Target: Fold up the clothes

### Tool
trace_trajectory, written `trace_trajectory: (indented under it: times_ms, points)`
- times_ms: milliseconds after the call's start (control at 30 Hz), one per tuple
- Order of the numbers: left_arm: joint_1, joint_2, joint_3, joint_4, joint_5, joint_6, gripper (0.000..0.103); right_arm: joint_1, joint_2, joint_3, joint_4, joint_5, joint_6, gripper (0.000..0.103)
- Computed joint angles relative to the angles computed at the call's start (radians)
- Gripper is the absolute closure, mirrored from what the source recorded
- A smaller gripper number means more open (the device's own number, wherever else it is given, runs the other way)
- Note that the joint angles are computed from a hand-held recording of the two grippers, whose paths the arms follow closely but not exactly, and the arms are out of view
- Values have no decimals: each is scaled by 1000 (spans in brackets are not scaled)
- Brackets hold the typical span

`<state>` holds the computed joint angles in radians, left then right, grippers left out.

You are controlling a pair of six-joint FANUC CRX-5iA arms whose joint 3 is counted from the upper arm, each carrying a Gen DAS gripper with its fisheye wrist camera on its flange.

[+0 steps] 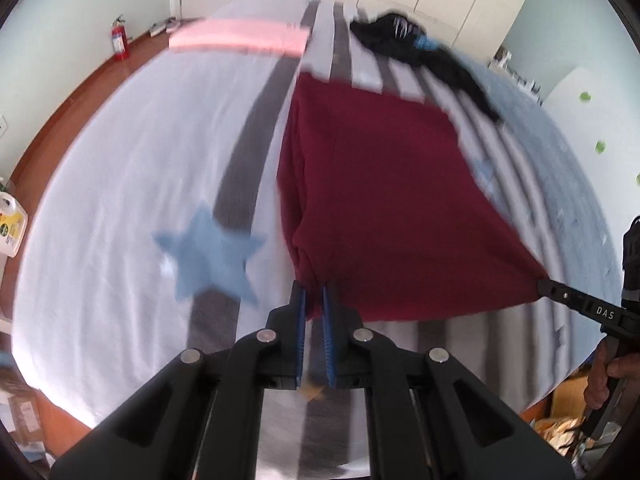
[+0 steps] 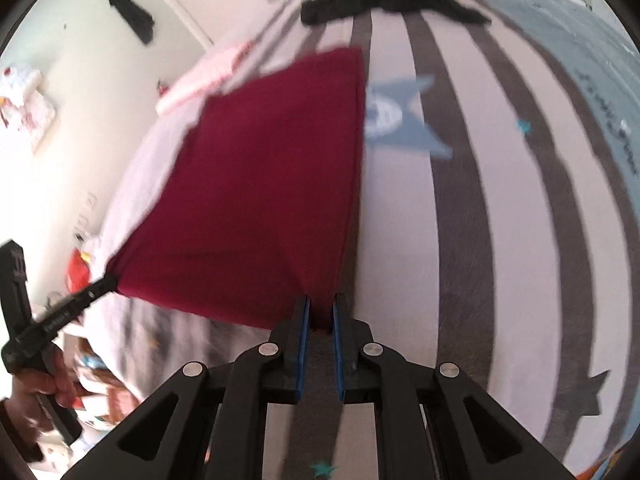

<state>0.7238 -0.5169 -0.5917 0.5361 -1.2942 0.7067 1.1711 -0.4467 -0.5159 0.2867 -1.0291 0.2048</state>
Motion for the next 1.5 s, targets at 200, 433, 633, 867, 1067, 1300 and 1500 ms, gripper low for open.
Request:
trace_trajectory:
  times_ms: [200, 433, 633, 867, 1067, 1300, 1500]
  points:
    - [-172, 203, 202, 107, 149, 70, 98, -168, 111, 183, 57, 48, 118, 95]
    - [-384, 567, 434, 51, 403, 131, 102, -517, 522, 513, -152, 181, 471, 96]
    - [-403, 700, 501, 31, 431, 189, 101, -598, 693, 648, -236, 138, 593, 93]
    - [-352, 671, 406, 121, 376, 67, 86, -547, 564, 455, -165, 237, 541, 80]
    - [-358, 704, 402, 153, 342, 26, 67, -514, 539, 383, -174, 278, 529, 76]
    - [-374, 726, 426, 140, 334, -16, 94, -540, 568, 394, -224, 271, 498, 76]
    - [-362, 705, 401, 168, 337, -48, 100, -534, 574, 394, -198, 293, 504, 86]
